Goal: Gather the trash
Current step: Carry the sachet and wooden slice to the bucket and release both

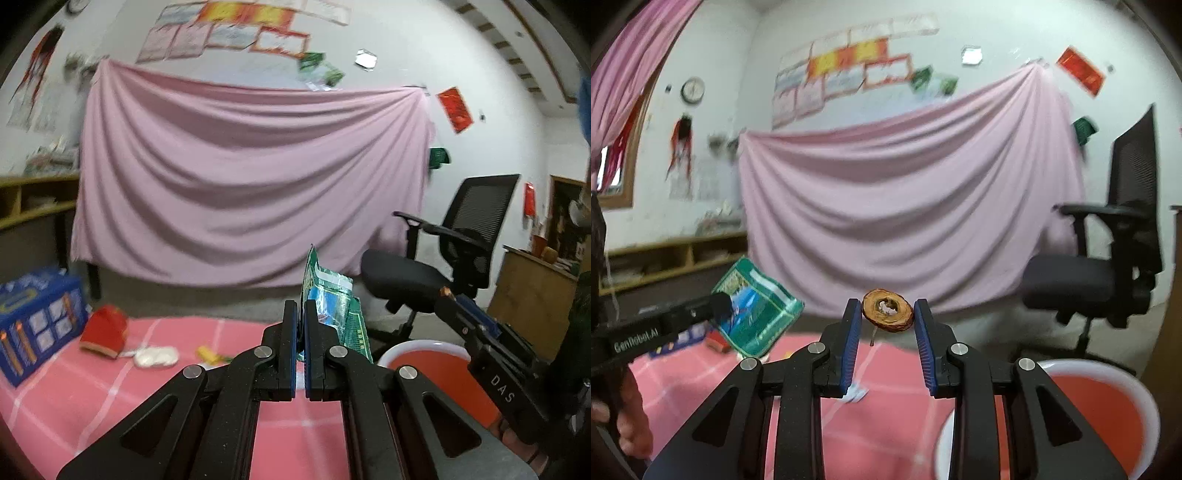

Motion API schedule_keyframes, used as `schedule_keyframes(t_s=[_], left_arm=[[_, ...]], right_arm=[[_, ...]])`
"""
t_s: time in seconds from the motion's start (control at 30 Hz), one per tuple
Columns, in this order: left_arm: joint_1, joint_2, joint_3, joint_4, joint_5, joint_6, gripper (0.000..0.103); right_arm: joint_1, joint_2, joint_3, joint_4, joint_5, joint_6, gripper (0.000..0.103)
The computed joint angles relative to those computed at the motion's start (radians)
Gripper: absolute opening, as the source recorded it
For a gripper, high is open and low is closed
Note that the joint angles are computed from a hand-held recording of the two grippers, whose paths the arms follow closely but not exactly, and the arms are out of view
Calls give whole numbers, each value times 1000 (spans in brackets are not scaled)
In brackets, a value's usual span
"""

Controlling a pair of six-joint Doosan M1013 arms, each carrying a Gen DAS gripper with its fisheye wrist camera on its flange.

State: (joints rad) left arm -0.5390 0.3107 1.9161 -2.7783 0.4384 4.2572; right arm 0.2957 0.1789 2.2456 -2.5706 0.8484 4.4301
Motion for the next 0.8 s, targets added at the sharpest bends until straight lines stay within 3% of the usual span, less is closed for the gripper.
schedule_keyframes(t_s=[0.23,0.5,0.67,0.8], left_arm=[[-50,19,-46,120,-2,-51,1],[-107,47,-89,223,-21,-127,1],[-132,71,-126,361,-73,-274,1],[-144,93,-165,583,-117,-509,1]], right_arm=[[-37,-27,49,73,91,49,27],[-79,-62,93,173,94,68,27],[-108,-73,98,225,42,69,27],[-134,-82,101,239,-6,85,28]])
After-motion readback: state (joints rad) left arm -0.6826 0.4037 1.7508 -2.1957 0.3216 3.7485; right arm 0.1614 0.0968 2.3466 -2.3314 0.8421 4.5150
